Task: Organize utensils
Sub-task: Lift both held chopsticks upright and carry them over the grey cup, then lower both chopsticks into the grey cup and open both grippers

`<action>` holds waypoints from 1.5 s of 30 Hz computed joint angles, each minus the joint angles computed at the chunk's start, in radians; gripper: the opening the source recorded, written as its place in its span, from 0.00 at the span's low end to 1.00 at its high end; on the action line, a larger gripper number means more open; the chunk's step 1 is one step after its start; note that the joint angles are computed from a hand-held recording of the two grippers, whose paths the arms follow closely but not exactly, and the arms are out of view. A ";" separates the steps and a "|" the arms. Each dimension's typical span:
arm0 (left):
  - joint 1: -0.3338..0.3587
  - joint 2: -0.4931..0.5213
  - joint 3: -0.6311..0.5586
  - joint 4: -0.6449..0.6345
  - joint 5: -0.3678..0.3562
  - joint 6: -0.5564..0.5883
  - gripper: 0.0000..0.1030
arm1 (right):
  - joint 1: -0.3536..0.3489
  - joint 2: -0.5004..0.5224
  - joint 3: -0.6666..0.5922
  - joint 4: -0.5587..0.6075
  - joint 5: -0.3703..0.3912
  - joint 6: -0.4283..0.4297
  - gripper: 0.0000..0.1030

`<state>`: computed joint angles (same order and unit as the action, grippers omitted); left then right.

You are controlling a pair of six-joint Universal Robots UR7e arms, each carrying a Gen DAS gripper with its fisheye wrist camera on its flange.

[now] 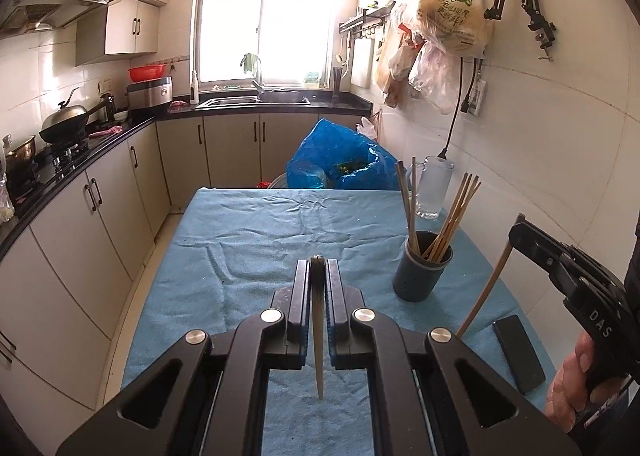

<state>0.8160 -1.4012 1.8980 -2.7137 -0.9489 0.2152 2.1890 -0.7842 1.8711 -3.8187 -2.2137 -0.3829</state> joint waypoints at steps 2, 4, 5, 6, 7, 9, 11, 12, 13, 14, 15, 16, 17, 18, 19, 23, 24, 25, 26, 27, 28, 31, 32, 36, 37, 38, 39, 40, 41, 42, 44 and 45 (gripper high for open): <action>-0.002 0.005 -0.008 0.009 -0.005 -0.002 0.06 | -0.004 -0.007 0.003 -0.010 -0.003 -0.004 0.08; -0.005 0.013 -0.021 0.021 -0.013 -0.003 0.06 | -0.006 -0.011 0.001 -0.016 -0.013 -0.014 0.08; -0.006 0.018 -0.029 0.030 -0.020 -0.004 0.06 | -0.007 -0.014 0.000 -0.020 -0.017 -0.018 0.08; -0.007 0.023 -0.037 0.038 -0.026 -0.005 0.06 | -0.008 -0.017 -0.002 -0.020 -0.019 -0.021 0.08; -0.007 0.027 -0.043 0.045 -0.033 -0.005 0.06 | -0.011 -0.023 -0.004 -0.022 -0.022 -0.026 0.08; -0.012 0.042 -0.064 0.057 -0.049 -0.002 0.06 | -0.012 -0.028 -0.011 -0.027 -0.030 -0.037 0.08; -0.020 0.058 -0.083 0.057 -0.056 0.005 0.06 | -0.016 -0.035 -0.023 -0.040 -0.042 -0.058 0.08; -0.024 0.068 -0.095 0.059 -0.064 0.008 0.06 | -0.017 -0.039 -0.027 -0.042 -0.044 -0.064 0.08; -0.026 0.077 -0.106 0.062 -0.072 0.010 0.06 | -0.020 -0.046 -0.032 -0.047 -0.045 -0.070 0.08; -0.030 0.089 -0.122 0.067 -0.080 0.012 0.06 | -0.021 -0.051 -0.036 -0.052 -0.046 -0.074 0.08; -0.034 0.099 -0.134 0.068 -0.086 0.013 0.06 | -0.022 -0.055 -0.040 -0.052 -0.047 -0.077 0.08; -0.039 0.110 -0.145 0.065 -0.093 0.019 0.06 | -0.024 -0.062 -0.046 -0.055 -0.045 -0.084 0.08; -0.044 0.119 -0.154 0.058 -0.096 0.028 0.06 | -0.025 -0.063 -0.053 -0.060 -0.047 -0.092 0.08; -0.052 0.131 -0.166 0.047 -0.098 0.037 0.06 | -0.025 -0.065 -0.063 -0.069 -0.049 -0.105 0.08; -0.058 0.144 -0.181 0.045 -0.103 0.040 0.06 | -0.026 -0.067 -0.072 -0.072 -0.047 -0.112 0.08; -0.078 0.188 -0.233 0.034 -0.130 0.062 0.06 | -0.030 -0.075 -0.111 -0.078 -0.042 -0.145 0.08; -0.084 0.201 -0.247 0.031 -0.133 0.066 0.06 | -0.032 -0.076 -0.118 -0.075 -0.040 -0.147 0.08; -0.087 0.210 -0.259 0.031 -0.138 0.068 0.06 | -0.033 -0.078 -0.129 -0.078 -0.038 -0.153 0.08; -0.091 0.221 -0.272 0.032 -0.143 0.072 0.06 | -0.034 -0.080 -0.136 -0.077 -0.036 -0.155 0.08; -0.094 0.231 -0.284 0.029 -0.146 0.077 0.06 | -0.035 -0.081 -0.142 -0.072 -0.034 -0.156 0.08; -0.096 0.243 -0.297 0.026 -0.150 0.080 0.06 | -0.036 -0.082 -0.151 -0.075 -0.032 -0.164 0.08; -0.098 0.275 -0.334 0.028 -0.170 0.081 0.06 | -0.044 -0.088 -0.170 -0.077 -0.023 -0.178 0.08; -0.099 0.290 -0.348 0.026 -0.172 0.083 0.06 | -0.049 -0.088 -0.179 -0.076 -0.020 -0.179 0.08; -0.096 0.338 -0.389 0.002 -0.177 0.095 0.06 | -0.064 -0.092 -0.199 -0.077 -0.010 -0.184 0.08; -0.093 0.352 -0.403 0.001 -0.183 0.092 0.06 | -0.071 -0.092 -0.206 -0.075 -0.008 -0.182 0.08; -0.089 0.363 -0.415 0.005 -0.191 0.088 0.06 | -0.077 -0.092 -0.210 -0.069 -0.005 -0.177 0.08; -0.084 0.377 -0.428 0.007 -0.201 0.084 0.06 | -0.083 -0.092 -0.213 -0.066 -0.003 -0.174 0.08; -0.080 0.390 -0.438 0.005 -0.203 0.082 0.06 | -0.090 -0.089 -0.219 -0.067 -0.003 -0.175 0.08; -0.077 0.401 -0.445 0.002 -0.203 0.081 0.06 | -0.096 -0.086 -0.223 -0.068 -0.004 -0.176 0.08; -0.072 0.414 -0.452 -0.002 -0.204 0.081 0.06 | -0.101 -0.086 -0.223 -0.066 -0.002 -0.173 0.08; -0.062 0.436 -0.456 -0.019 -0.204 0.086 0.06 | -0.117 -0.085 -0.221 -0.064 0.003 -0.158 0.08; -0.056 0.447 -0.462 -0.019 -0.208 0.084 0.06 | -0.123 -0.087 -0.219 -0.061 0.005 -0.152 0.08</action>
<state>0.7598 -0.9541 1.4363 -2.7328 -1.1567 0.2988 2.0658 -0.8710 1.6518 -3.8796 -2.2084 -0.5348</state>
